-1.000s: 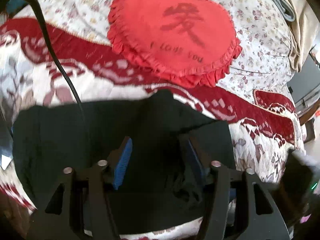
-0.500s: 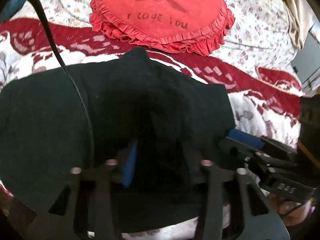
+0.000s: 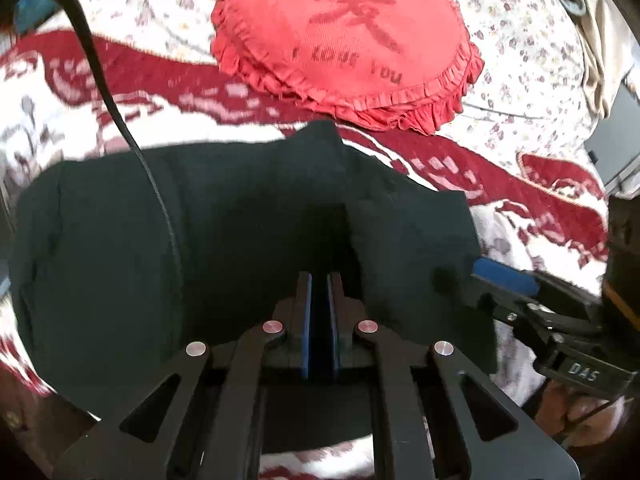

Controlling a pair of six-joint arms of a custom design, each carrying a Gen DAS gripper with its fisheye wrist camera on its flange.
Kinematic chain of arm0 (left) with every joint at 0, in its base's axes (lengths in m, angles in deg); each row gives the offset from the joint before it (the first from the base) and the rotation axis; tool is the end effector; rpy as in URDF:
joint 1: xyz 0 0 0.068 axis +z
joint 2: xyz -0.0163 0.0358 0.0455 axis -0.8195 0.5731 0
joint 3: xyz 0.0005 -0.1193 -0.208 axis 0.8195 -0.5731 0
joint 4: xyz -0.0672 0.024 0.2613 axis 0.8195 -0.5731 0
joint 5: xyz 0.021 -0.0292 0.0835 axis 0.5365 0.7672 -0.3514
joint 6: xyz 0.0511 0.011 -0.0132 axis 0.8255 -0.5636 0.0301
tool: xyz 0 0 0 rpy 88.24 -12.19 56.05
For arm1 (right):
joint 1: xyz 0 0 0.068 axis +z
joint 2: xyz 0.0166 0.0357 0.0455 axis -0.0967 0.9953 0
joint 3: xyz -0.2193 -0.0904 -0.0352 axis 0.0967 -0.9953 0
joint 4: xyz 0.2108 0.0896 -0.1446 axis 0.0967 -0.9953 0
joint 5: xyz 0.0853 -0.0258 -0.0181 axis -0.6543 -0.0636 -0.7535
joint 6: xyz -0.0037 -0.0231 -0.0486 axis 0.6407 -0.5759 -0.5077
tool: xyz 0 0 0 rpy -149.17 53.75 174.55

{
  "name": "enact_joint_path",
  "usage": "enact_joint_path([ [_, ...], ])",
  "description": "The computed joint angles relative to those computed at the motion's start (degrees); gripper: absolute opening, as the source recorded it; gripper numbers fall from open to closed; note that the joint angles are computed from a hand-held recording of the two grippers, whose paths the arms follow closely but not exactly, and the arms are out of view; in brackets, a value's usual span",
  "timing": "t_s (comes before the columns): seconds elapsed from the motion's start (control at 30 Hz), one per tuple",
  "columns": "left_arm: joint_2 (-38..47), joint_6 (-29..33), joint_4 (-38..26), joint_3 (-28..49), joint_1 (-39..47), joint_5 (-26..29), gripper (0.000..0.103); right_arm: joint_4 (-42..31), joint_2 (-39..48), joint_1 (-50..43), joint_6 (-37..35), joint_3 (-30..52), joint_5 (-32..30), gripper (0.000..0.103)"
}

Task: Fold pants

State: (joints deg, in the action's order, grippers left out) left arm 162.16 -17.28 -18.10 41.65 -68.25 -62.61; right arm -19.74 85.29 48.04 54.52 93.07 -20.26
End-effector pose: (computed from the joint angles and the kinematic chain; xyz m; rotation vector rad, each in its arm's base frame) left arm 0.3094 -0.0885 0.1258 0.7813 2.5971 -0.6044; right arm 0.1679 0.2079 0.1372 0.3417 2.4646 0.4848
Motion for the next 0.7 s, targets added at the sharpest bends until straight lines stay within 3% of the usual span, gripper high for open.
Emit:
enact_joint_path([
  [0.1,-1.4,0.0,-1.8,-0.6,1.3,2.2,0.007,-1.3,-1.1,0.7,0.7,-0.7,0.2,0.043],
  [0.27,-3.5,-0.2,-6.0,-0.7,2.7,5.9,0.056,-1.4,-3.8,0.6,3.1,-3.8,-0.1,0.043],
  [0.37,-4.4,-1.3,-6.4,-1.0,3.1,7.7,0.068,-0.2,-5.3,0.4,4.0,-5.6,-0.6,0.044],
  [0.6,-2.3,-3.6,-3.1,-3.1,-2.6,4.4,0.067,-1.0,-6.7,0.4,4.8,-6.0,-0.2,0.044],
  [0.63,-1.7,-4.7,-1.4,-3.6,-3.8,3.4,0.055,-1.1,-6.9,0.5,4.9,-6.2,-0.1,0.044],
  [0.67,-1.5,-5.4,-0.2,-3.9,-4.8,1.7,0.029,-1.4,-7.0,0.6,4.9,-6.0,-0.1,0.044],
  [0.7,-1.5,-5.6,0.7,-4.2,-5.4,0.4,0.022,-1.6,-6.9,0.7,4.8,-5.7,0.0,0.044],
])
